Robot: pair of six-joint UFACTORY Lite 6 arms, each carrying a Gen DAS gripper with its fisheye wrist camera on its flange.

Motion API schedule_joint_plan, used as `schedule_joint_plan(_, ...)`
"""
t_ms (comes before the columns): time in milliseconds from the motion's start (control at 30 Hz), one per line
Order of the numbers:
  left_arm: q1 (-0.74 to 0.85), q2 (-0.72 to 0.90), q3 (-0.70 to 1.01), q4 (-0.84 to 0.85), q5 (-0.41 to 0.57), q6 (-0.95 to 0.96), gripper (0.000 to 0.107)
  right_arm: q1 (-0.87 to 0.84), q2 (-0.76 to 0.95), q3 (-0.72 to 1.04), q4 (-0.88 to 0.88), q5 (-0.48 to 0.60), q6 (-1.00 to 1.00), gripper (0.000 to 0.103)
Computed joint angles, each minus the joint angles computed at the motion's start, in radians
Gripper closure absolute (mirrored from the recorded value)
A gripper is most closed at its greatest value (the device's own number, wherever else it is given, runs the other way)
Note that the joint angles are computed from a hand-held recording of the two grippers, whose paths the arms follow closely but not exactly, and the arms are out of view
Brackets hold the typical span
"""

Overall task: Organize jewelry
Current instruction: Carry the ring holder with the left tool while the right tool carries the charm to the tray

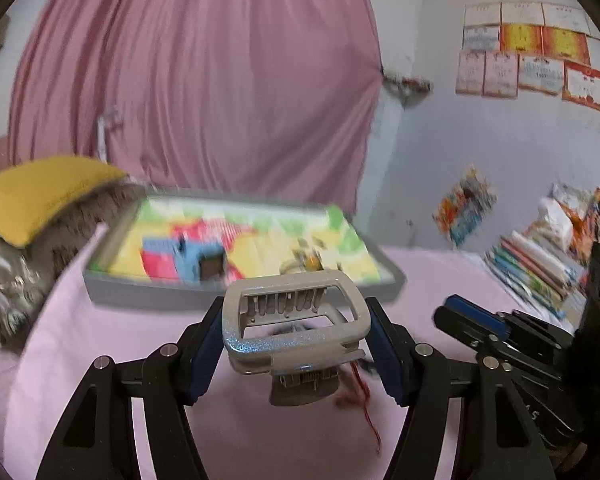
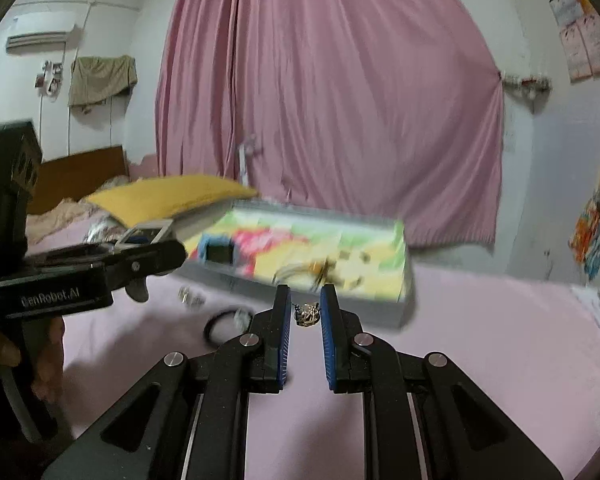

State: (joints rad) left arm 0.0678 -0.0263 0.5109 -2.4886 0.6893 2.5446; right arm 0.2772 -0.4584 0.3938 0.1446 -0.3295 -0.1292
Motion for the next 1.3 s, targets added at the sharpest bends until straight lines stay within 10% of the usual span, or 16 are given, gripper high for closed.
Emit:
schedule_joint_plan(700, -0.077, 0.302, 0.464, -0.176, -0.164, 0.128, 0.043, -0.121, 0.528, 0.616, -0.493, 0.079, 0.447, 0.09)
schedule_joint_plan(1300, -0.105, 0.624, 0.87, 0.676, -0.402, -0.7, 0.044, -0.225, 0.975, 1.004, -2.114, 0.052, 2.046, 0.09)
